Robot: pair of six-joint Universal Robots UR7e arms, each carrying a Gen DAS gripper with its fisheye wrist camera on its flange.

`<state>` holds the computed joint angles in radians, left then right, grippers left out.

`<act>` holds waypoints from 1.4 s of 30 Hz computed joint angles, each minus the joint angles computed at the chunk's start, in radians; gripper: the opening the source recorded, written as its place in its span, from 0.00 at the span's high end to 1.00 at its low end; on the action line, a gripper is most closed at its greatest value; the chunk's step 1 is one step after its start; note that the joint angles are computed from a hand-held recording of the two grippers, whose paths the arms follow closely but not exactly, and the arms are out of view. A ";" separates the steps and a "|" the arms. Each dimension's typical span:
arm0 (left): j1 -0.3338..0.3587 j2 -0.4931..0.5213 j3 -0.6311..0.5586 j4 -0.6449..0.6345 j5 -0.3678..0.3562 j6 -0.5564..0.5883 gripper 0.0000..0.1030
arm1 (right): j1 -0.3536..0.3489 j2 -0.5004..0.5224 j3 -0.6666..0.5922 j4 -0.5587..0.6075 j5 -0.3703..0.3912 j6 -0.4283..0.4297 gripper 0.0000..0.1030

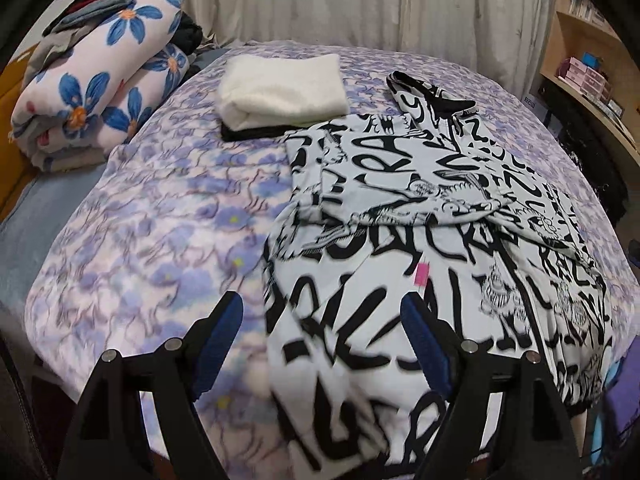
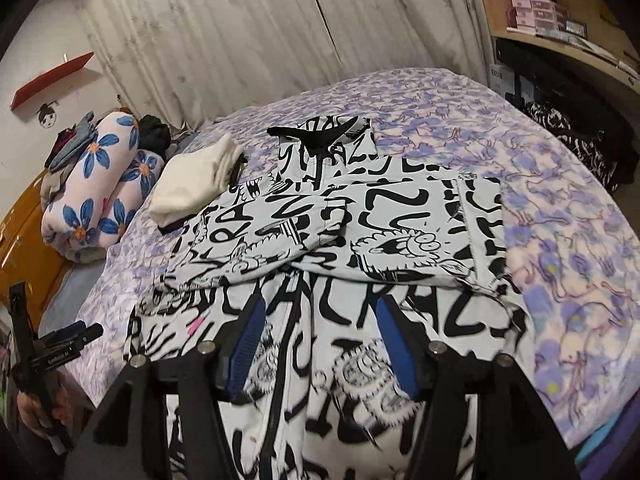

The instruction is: Fold large clothes

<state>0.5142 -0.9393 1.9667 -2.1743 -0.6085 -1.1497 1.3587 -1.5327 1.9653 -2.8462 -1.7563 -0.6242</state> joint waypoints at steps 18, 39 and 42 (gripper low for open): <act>-0.019 -0.024 0.183 -0.168 -0.203 -0.085 0.22 | -0.130 -0.160 0.131 -0.025 -0.083 -0.149 0.39; 0.074 0.138 0.037 -0.101 -0.189 -0.071 0.08 | -0.320 -0.141 0.133 0.183 -0.050 -0.108 0.37; 0.091 0.144 0.025 -0.098 -0.173 -0.068 0.07 | -0.334 -0.137 0.119 0.213 -0.019 -0.107 0.37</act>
<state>0.6048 -0.7949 1.9915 -2.2726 -0.7817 -1.2175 1.0248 -1.6696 2.0840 -2.6328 -1.7757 -0.7309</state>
